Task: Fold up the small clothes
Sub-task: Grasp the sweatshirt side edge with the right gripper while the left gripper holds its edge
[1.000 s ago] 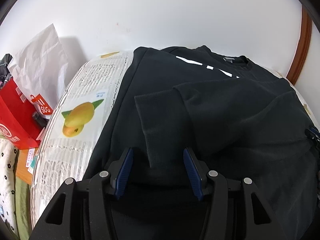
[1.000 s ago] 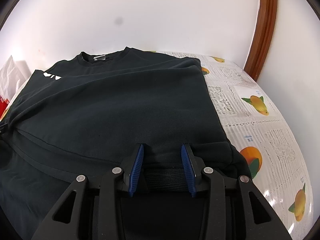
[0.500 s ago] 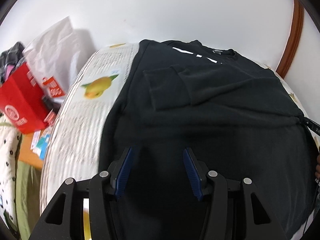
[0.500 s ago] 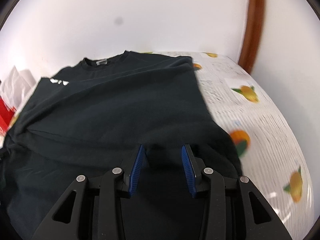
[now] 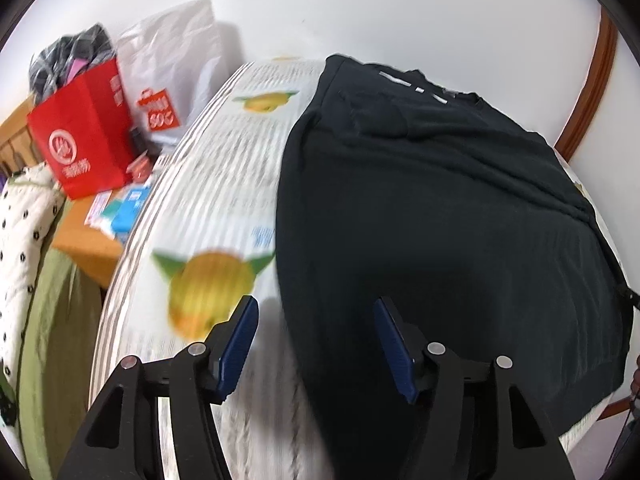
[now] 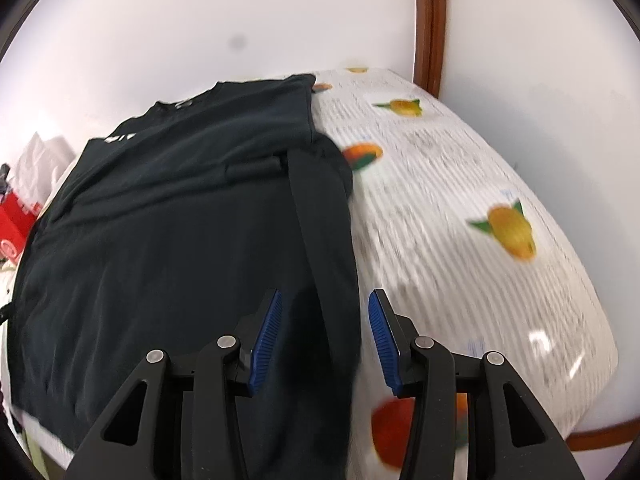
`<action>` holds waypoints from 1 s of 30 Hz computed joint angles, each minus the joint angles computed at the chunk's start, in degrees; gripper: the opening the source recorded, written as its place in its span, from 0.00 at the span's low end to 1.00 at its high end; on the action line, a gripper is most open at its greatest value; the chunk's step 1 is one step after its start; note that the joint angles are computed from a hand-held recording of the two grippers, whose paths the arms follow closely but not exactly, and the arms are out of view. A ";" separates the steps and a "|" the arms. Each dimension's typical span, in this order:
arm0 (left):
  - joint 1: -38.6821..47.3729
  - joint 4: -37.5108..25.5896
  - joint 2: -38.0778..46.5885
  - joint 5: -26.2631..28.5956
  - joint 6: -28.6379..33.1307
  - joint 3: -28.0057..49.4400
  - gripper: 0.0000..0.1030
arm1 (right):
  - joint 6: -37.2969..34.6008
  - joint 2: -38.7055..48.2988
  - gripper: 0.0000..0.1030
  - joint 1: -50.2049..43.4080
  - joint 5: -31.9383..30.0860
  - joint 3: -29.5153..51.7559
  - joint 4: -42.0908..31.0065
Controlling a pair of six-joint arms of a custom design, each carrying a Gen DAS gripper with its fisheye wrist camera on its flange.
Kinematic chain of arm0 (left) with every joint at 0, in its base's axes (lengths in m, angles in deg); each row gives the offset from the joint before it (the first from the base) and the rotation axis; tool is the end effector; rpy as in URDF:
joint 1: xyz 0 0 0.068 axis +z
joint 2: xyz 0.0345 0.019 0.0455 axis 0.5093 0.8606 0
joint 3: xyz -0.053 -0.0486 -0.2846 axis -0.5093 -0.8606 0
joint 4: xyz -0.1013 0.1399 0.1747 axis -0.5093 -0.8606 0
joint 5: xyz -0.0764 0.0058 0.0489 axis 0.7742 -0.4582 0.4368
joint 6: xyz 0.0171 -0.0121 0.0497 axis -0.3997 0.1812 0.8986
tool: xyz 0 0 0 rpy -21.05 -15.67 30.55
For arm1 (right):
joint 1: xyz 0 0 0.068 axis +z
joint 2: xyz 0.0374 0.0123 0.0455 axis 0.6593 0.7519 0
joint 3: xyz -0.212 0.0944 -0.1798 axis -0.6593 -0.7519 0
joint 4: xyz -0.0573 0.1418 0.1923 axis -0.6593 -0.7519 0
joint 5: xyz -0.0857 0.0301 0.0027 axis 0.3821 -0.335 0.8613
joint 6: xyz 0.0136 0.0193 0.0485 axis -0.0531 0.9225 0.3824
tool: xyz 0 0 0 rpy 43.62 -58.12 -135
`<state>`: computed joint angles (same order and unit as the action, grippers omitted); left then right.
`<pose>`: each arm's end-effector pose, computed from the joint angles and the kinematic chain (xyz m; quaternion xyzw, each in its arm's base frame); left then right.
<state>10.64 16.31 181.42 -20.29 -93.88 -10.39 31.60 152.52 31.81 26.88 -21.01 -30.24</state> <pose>0.2122 -0.0657 0.1009 -0.1748 0.9384 0.0078 0.2979 0.3510 -0.0493 0.1115 -0.0663 0.9429 0.0575 0.3212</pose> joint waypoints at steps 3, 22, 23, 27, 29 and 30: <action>-1.97 2.32 -1.65 -0.03 -2.09 -4.21 0.56 | -2.06 -1.95 0.44 -1.94 -2.16 -5.20 2.23; -18.40 3.67 -1.65 -4.70 -12.17 -7.22 0.09 | -4.65 -3.10 0.08 -5.59 -3.81 -20.56 20.82; -19.36 3.41 -1.82 -4.72 -12.81 -7.34 0.09 | -4.38 -2.90 0.08 -6.28 -4.31 -20.13 20.37; -22.48 2.21 -1.93 -6.78 -15.45 -7.38 0.14 | -3.56 -2.40 0.14 -8.78 -7.16 -17.25 15.50; -21.90 4.26 -2.22 -5.77 -15.32 -8.41 0.17 | -3.99 -2.22 0.17 -9.29 -9.08 -15.93 12.77; -21.44 5.29 -2.48 -5.04 -15.18 -8.93 0.21 | -4.35 -2.08 0.18 -9.40 -9.51 -15.33 11.86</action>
<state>-10.80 21.59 178.94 -25.33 -109.06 -19.31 27.26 150.44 22.40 17.37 -36.35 -18.37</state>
